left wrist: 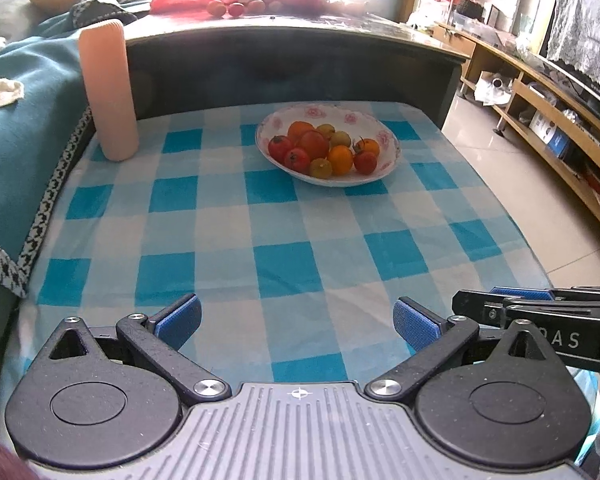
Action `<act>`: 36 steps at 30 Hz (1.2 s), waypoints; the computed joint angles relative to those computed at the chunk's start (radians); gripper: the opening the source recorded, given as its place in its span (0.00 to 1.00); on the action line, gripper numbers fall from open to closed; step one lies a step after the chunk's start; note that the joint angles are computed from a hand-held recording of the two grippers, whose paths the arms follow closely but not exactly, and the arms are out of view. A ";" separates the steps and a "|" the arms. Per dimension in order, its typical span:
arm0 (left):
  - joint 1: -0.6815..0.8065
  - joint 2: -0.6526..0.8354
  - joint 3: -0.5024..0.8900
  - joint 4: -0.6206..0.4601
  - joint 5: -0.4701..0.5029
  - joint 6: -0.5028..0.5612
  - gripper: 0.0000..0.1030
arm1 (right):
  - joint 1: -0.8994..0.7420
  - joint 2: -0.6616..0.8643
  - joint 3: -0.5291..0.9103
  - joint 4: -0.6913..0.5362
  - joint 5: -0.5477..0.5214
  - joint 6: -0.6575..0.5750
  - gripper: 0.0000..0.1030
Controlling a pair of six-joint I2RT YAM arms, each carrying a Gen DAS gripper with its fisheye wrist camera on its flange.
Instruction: Organize fruits
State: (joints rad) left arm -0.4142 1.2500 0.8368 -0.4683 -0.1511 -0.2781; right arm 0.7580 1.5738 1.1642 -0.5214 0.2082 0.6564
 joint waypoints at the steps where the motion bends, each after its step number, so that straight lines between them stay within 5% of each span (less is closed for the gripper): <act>1: -0.004 -0.004 -0.005 0.000 -0.005 0.000 1.00 | 0.004 -0.006 -0.005 -0.001 0.003 0.004 0.47; 36: -0.057 -0.142 -0.089 -0.084 -0.006 -0.091 1.00 | 0.109 -0.090 -0.091 -0.045 0.072 0.084 0.47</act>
